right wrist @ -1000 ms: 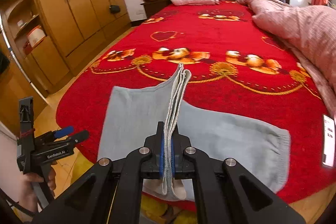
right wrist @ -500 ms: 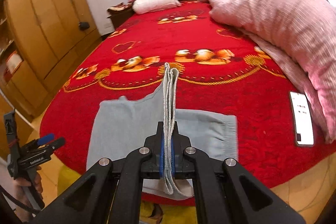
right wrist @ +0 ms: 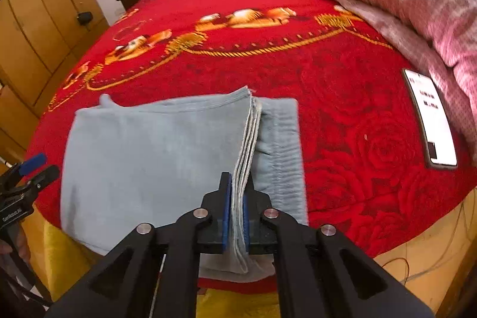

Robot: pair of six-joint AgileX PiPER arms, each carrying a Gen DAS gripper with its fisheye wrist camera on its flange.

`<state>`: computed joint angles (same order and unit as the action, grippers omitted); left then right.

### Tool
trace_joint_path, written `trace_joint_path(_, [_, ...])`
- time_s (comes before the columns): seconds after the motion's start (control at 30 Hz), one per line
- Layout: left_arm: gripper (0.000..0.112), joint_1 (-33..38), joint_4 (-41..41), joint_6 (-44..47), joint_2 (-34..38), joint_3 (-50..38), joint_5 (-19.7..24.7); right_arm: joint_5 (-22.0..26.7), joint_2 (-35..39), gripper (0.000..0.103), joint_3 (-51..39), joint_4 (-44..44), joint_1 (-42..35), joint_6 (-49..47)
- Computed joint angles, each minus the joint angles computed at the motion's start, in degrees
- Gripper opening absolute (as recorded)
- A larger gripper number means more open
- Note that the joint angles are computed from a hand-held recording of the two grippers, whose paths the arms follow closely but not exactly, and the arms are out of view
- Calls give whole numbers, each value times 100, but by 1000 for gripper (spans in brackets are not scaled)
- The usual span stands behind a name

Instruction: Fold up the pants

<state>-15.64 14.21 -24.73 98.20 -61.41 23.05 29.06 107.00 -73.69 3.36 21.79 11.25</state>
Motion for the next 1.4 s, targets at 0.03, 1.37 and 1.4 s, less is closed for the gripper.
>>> trace_joint_path(0.03, [81, -12, -55, 80, 133, -123, 33, 36, 7, 10, -5, 85, -50, -88])
trace_joint_path(1.37, [57, 176, -133, 348, 1627, -1950, 755, -1067, 939, 0, -386, 2626, -467, -3162])
trace_joint_path(1.4, [58, 159, -105, 300, 1488, -1801, 744, -1036, 893, 4, -371, 2499, -456, -2982])
